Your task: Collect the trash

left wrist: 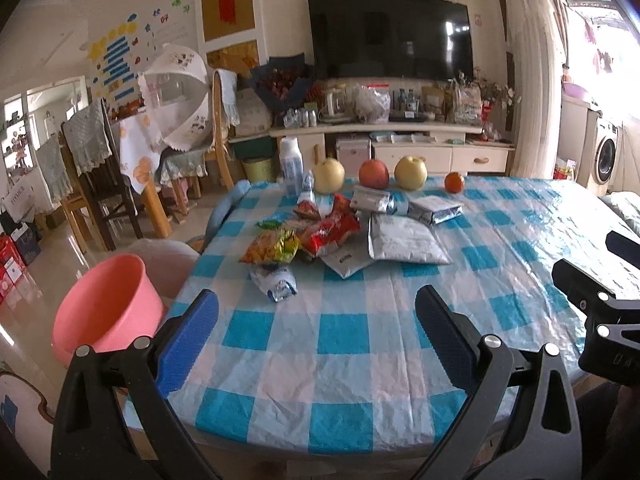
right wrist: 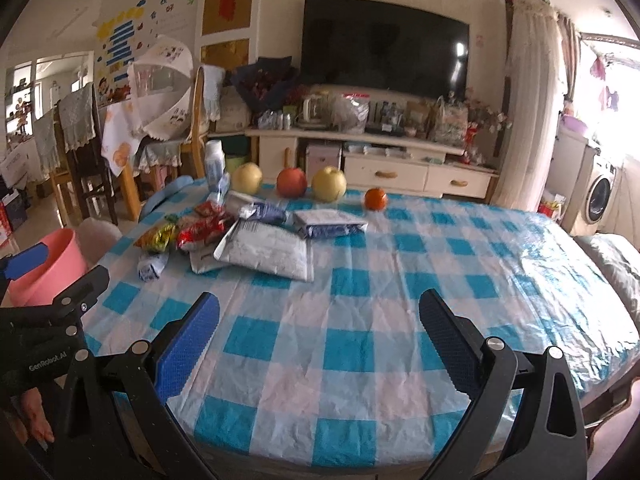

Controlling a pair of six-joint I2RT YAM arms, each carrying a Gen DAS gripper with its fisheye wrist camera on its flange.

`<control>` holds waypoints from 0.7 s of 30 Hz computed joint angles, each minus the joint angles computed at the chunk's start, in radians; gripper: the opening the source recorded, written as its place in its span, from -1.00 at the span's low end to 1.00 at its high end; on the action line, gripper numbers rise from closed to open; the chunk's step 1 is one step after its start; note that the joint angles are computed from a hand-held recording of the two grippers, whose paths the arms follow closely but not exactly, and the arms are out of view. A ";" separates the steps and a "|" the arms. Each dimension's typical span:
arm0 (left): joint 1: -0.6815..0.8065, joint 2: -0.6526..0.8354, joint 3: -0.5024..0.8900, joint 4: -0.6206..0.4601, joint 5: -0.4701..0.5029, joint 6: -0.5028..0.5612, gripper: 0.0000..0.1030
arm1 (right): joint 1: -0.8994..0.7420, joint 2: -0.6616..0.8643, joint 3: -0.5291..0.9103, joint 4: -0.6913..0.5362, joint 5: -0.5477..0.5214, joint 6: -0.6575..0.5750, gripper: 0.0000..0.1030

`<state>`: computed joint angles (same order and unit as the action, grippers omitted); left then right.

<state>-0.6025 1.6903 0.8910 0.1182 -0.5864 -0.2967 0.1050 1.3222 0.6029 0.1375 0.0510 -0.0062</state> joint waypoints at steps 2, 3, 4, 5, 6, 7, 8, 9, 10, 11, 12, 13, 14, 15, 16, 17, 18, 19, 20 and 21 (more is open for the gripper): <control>0.018 0.021 0.003 0.007 0.018 0.003 0.93 | -0.001 0.037 0.011 0.012 -0.013 -0.001 0.91; 0.030 0.033 0.007 0.007 0.029 0.003 0.93 | -0.004 0.054 0.015 0.019 -0.023 -0.002 0.91; 0.035 0.042 0.010 0.005 0.035 0.001 0.93 | -0.007 0.081 0.023 0.029 -0.037 -0.002 0.91; 0.046 0.051 0.013 0.005 0.045 0.002 0.93 | -0.010 0.097 0.028 0.033 -0.049 -0.001 0.91; 0.053 0.057 0.015 0.003 0.051 0.002 0.93 | -0.013 0.113 0.035 0.035 -0.058 0.001 0.91; 0.065 0.065 0.018 0.001 0.062 0.005 0.93 | -0.017 0.138 0.049 0.035 -0.070 0.003 0.91; 0.079 0.071 0.021 -0.002 0.074 0.010 0.93 | -0.020 0.161 0.059 0.039 -0.085 0.005 0.91; 0.094 0.077 0.023 -0.005 0.090 0.018 0.93 | -0.026 0.176 0.065 0.042 -0.100 0.005 0.91; 0.108 0.081 0.028 -0.010 0.104 0.024 0.93 | -0.028 0.201 0.080 0.042 -0.112 0.008 0.91; 0.127 0.084 0.031 -0.013 0.124 0.032 0.93 | -0.031 0.228 0.097 0.039 -0.130 0.010 0.91; 0.149 0.086 0.033 -0.010 0.149 0.041 0.93 | -0.035 0.255 0.117 0.035 -0.153 0.012 0.91; 0.168 0.087 0.035 -0.009 0.177 0.046 0.93 | -0.040 0.280 0.136 0.027 -0.179 0.016 0.91; 0.194 0.087 0.037 -0.004 0.212 0.052 0.93 | -0.045 0.302 0.156 0.018 -0.202 0.021 0.91; 0.210 0.088 0.041 -0.001 0.232 0.054 0.93 | -0.049 0.322 0.175 0.007 -0.221 0.026 0.91; 0.237 0.090 0.044 0.007 0.260 0.057 0.93 | -0.056 0.360 0.211 -0.012 -0.255 0.032 0.91; 0.260 0.096 0.051 0.015 0.285 0.060 0.93 | -0.062 0.388 0.239 -0.029 -0.280 0.038 0.91; 0.291 0.106 0.064 0.022 0.325 0.061 0.93 | -0.066 0.412 0.265 -0.043 -0.297 0.045 0.91; 0.306 0.119 0.081 0.018 0.347 0.058 0.93 | -0.072 0.449 0.304 -0.065 -0.323 0.058 0.91; 0.330 0.137 0.102 0.013 0.383 0.053 0.93 | -0.080 0.479 0.337 -0.081 -0.352 0.069 0.91; 0.355 0.162 0.131 0.002 0.421 0.047 0.93 | -0.085 0.504 0.366 -0.096 -0.370 0.080 0.91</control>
